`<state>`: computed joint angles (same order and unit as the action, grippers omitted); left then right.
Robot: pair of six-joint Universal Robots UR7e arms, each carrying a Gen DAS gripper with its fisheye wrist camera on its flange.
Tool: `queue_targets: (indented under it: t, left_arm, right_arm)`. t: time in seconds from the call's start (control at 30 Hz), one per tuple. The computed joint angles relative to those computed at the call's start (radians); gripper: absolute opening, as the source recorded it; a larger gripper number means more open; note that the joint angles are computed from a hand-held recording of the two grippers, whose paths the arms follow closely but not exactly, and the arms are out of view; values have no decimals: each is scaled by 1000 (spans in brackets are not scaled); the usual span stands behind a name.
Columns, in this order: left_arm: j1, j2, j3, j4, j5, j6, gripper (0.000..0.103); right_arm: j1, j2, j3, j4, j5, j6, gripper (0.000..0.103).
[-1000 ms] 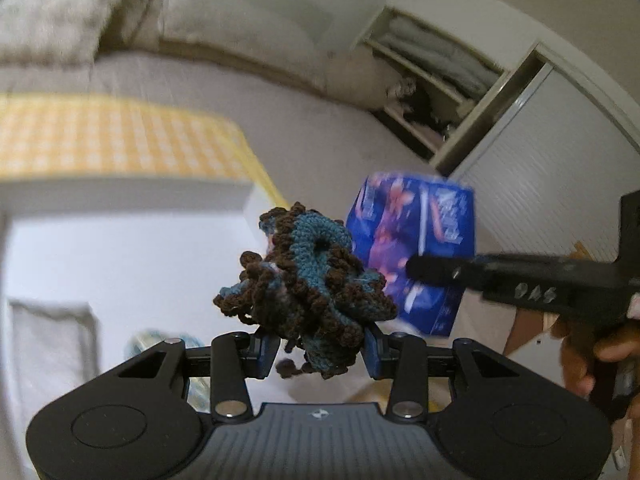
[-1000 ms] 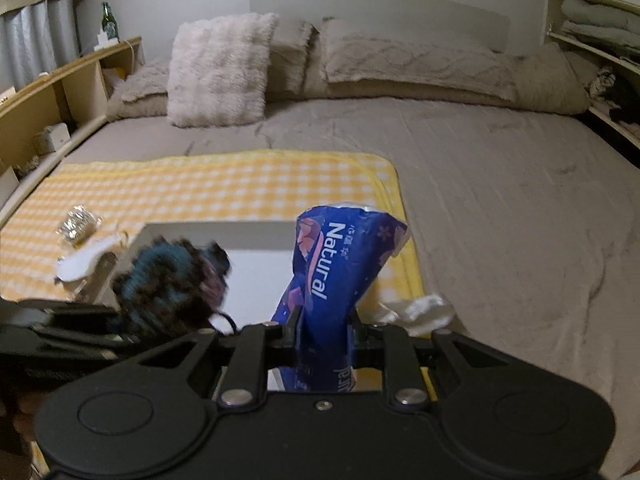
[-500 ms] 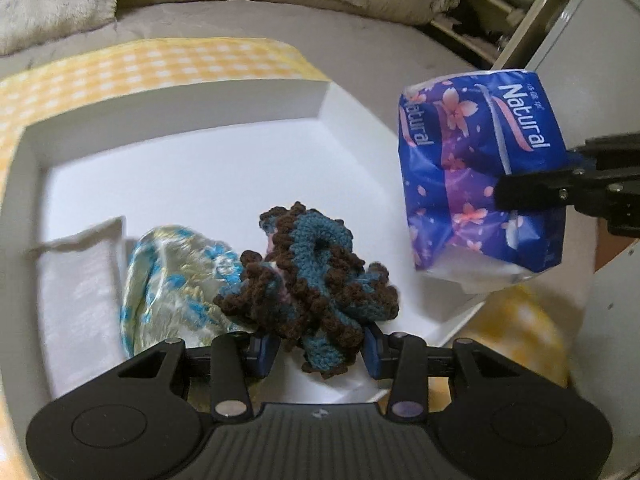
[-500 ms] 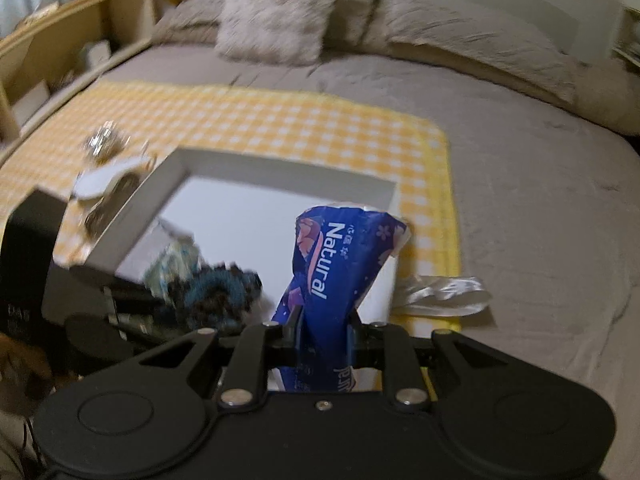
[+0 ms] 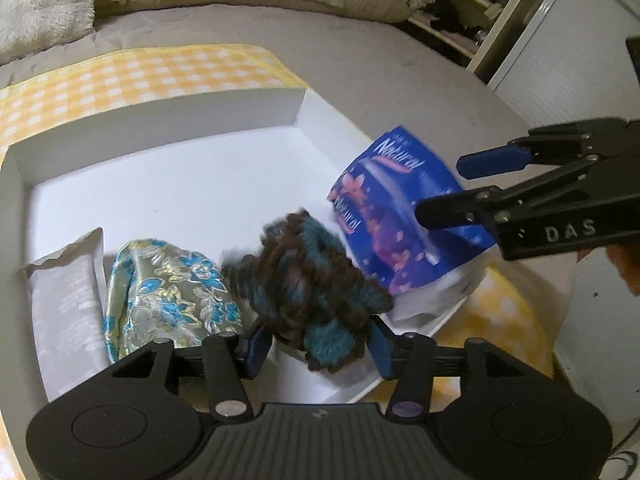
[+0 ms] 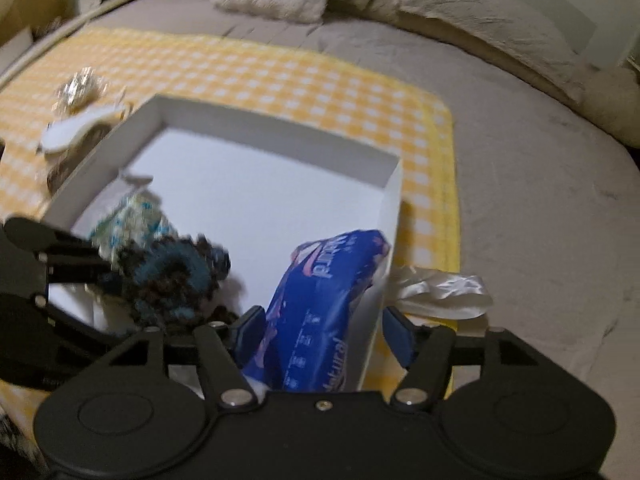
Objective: Organize soft objects
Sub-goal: 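Lower the scrunchie and tissue pack into the box and open both tools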
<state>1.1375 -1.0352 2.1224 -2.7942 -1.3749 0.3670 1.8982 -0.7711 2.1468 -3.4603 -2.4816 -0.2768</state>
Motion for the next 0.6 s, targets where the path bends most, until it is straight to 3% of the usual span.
queue_targets:
  t: [0.07, 0.17, 0.23, 0.3, 0.33, 0.47, 0.6]
  left_arm:
    - [0, -14, 2, 0, -20, 3, 63]
    - [-4, -41, 14, -12, -45, 19, 64]
    - [-10, -70, 34, -25, -46, 26, 62]
    - [-19, -77, 39, -35, -34, 24, 48]
    - [-21, -79, 37, -32, -29, 22, 45]
    - [-34, -57, 29, -34, 5, 12, 33]
    - [-41, -23, 22, -36, 53, 11, 31]
  right_arm:
    - [4, -1, 5, -37, -7, 4, 67]
    - [14, 9, -3, -69, -37, -17, 62]
    - [14, -1, -2, -58, -24, -2, 39]
    - [6, -15, 0, -23, 6, 32, 20]
    - [-1, -16, -5, 10, 12, 43, 17]
    - [-18, 36, -35, 35, -46, -7, 18]
    - [-42, 51, -34, 5, -30, -17, 18]
